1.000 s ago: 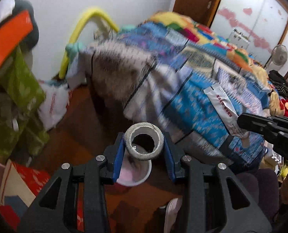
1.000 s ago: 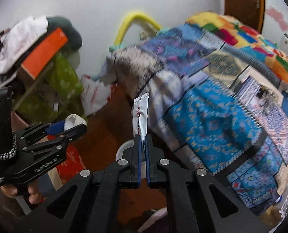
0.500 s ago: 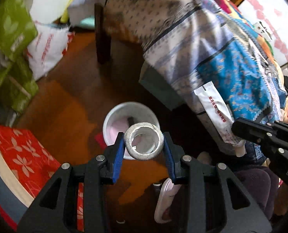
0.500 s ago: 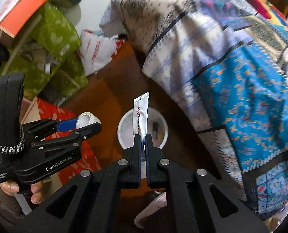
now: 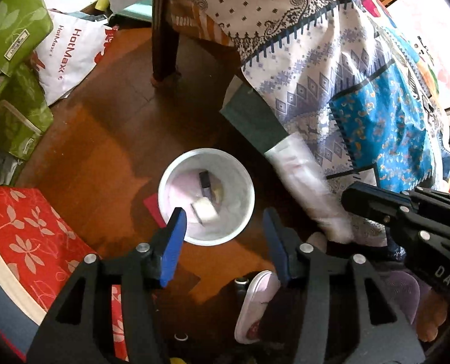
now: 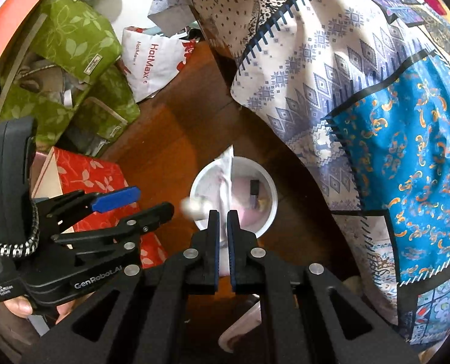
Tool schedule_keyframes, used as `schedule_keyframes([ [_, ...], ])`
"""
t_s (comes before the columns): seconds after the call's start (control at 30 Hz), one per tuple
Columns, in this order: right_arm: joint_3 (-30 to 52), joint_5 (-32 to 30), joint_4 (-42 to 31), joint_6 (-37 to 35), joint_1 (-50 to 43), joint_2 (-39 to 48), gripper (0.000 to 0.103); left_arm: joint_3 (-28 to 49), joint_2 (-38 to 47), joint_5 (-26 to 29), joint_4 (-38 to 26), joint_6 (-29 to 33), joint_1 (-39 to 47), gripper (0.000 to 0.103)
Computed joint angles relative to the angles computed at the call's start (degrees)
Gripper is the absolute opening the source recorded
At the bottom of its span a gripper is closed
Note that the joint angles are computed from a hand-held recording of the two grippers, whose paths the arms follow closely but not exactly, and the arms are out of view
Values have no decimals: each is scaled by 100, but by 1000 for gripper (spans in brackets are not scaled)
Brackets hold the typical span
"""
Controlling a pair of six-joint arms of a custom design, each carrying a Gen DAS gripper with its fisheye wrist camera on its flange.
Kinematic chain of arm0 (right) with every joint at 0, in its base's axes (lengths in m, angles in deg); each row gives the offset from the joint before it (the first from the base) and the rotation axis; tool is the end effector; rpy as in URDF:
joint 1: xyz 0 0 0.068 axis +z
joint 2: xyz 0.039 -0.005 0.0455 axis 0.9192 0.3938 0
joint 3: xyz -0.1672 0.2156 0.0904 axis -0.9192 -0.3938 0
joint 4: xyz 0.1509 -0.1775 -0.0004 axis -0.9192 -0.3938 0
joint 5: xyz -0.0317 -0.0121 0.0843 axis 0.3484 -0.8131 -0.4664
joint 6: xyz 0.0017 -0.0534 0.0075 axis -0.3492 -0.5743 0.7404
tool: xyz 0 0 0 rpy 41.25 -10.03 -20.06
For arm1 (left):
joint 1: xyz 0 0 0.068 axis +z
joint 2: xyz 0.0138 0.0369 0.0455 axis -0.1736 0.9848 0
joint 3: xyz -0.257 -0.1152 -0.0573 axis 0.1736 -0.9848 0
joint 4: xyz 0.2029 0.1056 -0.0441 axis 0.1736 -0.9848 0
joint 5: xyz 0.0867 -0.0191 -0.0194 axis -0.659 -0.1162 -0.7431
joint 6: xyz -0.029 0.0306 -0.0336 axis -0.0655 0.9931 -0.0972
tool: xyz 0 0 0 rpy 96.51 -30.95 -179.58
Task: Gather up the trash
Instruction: 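Open both tools to drop the tape roll and packet into the bin, then move both open tools back up toward the quilt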
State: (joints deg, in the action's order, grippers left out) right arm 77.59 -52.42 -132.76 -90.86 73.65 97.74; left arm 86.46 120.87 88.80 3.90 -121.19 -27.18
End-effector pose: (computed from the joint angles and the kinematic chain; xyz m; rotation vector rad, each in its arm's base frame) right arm 0.3487 0.0537 0.1783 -1.0049 2.8680 0.5069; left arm 0.2841 -0.0925 0.1134 -0.5931 2.8522 -0.3791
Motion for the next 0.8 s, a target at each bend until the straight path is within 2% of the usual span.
schedule_keyframes([
  [0.03,30,31,-18,21,2,18,9,-14,-20,-6,-10,7,18,51],
  [0.17,45,4,-63,-34,-62,-16,34,-121,-215,-72,-42,-14,36,51],
  [0.2,34,-26,-70,-57,-88,-50,36,-161,-304,-99,-50,-36,25,51],
  [0.5,-284,-251,-43,-474,-428,-893,36,-63,-1211,-703,-674,-281,-336,51],
  [0.8,-96,-911,-376,-855,-1281,-1874,36,789,-2149,-1746,-1779,-626,-1261,51],
])
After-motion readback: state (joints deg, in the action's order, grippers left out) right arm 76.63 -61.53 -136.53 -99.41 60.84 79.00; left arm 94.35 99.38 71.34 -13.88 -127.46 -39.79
